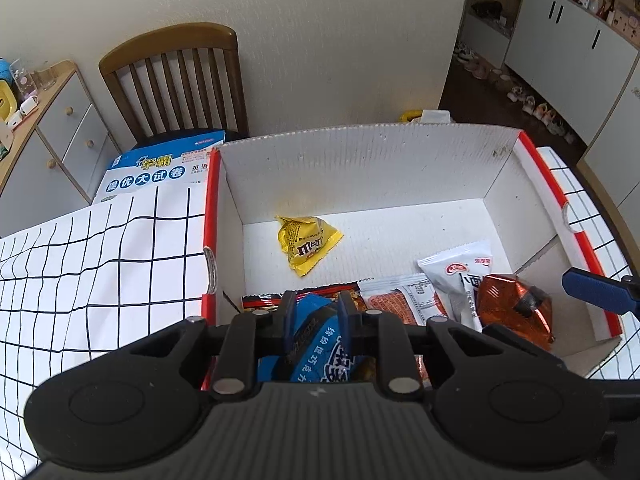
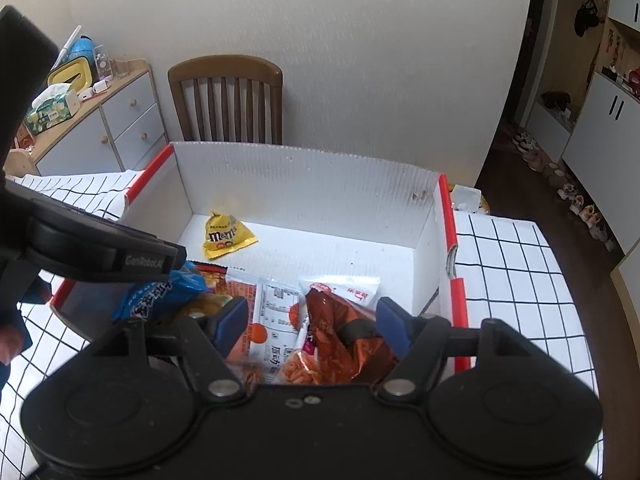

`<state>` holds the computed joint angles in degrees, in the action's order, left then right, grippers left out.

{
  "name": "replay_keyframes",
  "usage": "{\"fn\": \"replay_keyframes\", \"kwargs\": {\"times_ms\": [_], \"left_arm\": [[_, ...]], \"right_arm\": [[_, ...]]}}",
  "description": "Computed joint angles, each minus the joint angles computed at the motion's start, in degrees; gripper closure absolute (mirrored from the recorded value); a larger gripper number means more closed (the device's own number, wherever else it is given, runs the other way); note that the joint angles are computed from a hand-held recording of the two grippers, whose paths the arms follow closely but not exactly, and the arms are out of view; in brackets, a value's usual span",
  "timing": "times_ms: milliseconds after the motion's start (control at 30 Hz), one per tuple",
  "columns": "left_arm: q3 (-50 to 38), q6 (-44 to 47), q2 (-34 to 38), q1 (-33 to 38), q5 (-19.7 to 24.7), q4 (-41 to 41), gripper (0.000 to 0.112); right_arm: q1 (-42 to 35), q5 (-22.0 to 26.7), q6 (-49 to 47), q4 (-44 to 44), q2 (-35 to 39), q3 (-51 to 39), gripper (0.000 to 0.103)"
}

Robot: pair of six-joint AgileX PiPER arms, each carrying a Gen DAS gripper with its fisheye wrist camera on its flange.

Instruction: Organize snacks

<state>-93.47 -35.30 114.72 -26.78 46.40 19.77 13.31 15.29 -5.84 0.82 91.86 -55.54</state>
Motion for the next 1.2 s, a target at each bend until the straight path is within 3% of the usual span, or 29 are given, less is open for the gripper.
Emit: {"fn": "replay_keyframes", "kwargs": {"times_ms": [567,1000,1200], "left_arm": [[8.70,-8.33,-10.89,-3.19,-1.39,6.15,0.091],[18.34,-14.44,-21.11,-7.05,-3.12,8.68,0.090],[23.72,-20.41,-26.64,-10.81,-2.34,14.27,0.090]], "right_arm": [[-1.39,2.60,-7.46,9.47,-9.01,3.23,0.028],[-5.24,6.00,-24.41,27.60,-19.14,8.23,0.024],[-9.01,7.99,-33.65,36.72,-24.70,11.82,0.020]]}}
